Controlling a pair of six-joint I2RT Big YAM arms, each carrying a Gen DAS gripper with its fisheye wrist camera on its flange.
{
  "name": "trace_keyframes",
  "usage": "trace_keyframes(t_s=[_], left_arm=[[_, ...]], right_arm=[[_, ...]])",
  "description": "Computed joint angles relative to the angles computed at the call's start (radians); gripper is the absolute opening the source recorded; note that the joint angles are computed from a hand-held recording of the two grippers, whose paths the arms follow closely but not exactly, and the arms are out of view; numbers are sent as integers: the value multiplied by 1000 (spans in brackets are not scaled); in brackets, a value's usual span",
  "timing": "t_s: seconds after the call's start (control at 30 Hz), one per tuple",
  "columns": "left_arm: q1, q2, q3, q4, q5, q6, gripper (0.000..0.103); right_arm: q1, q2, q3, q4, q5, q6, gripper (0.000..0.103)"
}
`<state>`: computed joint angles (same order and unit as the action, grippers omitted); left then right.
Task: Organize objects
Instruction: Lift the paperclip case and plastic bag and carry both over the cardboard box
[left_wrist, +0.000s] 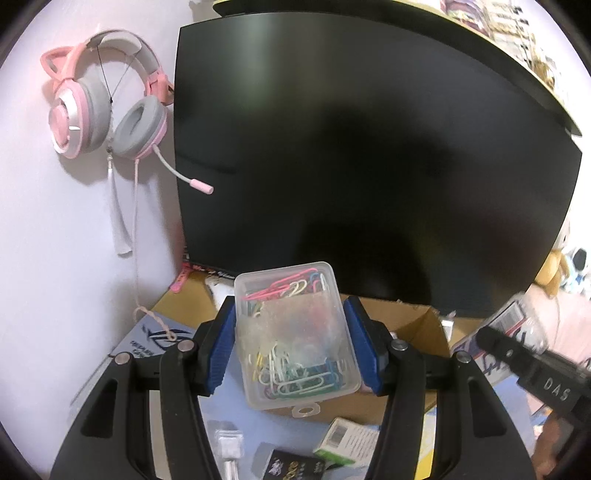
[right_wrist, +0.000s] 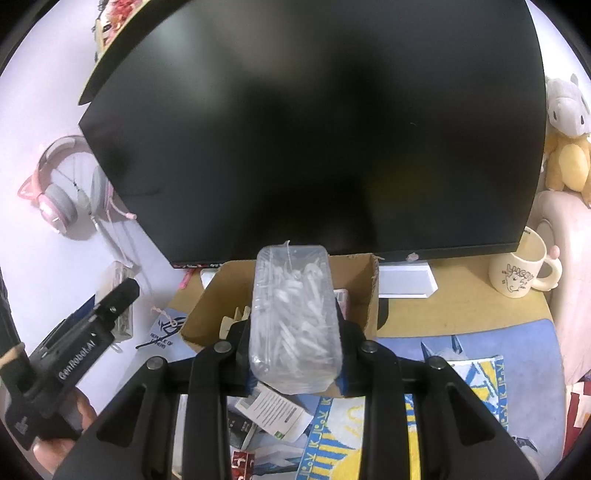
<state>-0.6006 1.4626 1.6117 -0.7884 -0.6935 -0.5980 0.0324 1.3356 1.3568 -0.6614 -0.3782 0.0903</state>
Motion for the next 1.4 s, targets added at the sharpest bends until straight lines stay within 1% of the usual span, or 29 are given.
trace_keyframes(t_s=[0.07,0.17,0.23,0.3,0.47,0.57,0.67,0.73,0.8,0.87,1.03,1.17,1.4], left_arm=[[15,6,2,21,21,4,57],[30,20,13,42,33,12,57],[40,37,28,52,32,25,57],[44,52,37,68,24,47,57],[44,84,40,104,8,93,57],[48,94,35,122,31,96,57],[50,108,36,132,27,122,57],[47,121,42,132,15,141,57],[49,131,43,142,21,159,57],[51,139,47,139,30,151,57],[67,153,49,143,87,131,57],[80,161,48,142,100,114,57],[107,149,13,190,167,84,57]], right_arm=[[-3,8,7,12,-10,10,33],[-3,15,11,42,-16,25,33],[-2,29,14,72,-25,37,33],[4,38,10,106,-12,44,33],[18,55,-1,167,32,29,33],[23,60,-8,188,41,18,33],[30,60,-20,207,66,-8,33],[32,64,-26,222,56,-13,33],[32,66,-35,243,44,-10,33],[35,73,-37,249,50,-18,33],[37,83,-51,282,44,-20,33],[31,87,-63,308,38,-26,33],[35,102,-62,306,60,-34,33]])
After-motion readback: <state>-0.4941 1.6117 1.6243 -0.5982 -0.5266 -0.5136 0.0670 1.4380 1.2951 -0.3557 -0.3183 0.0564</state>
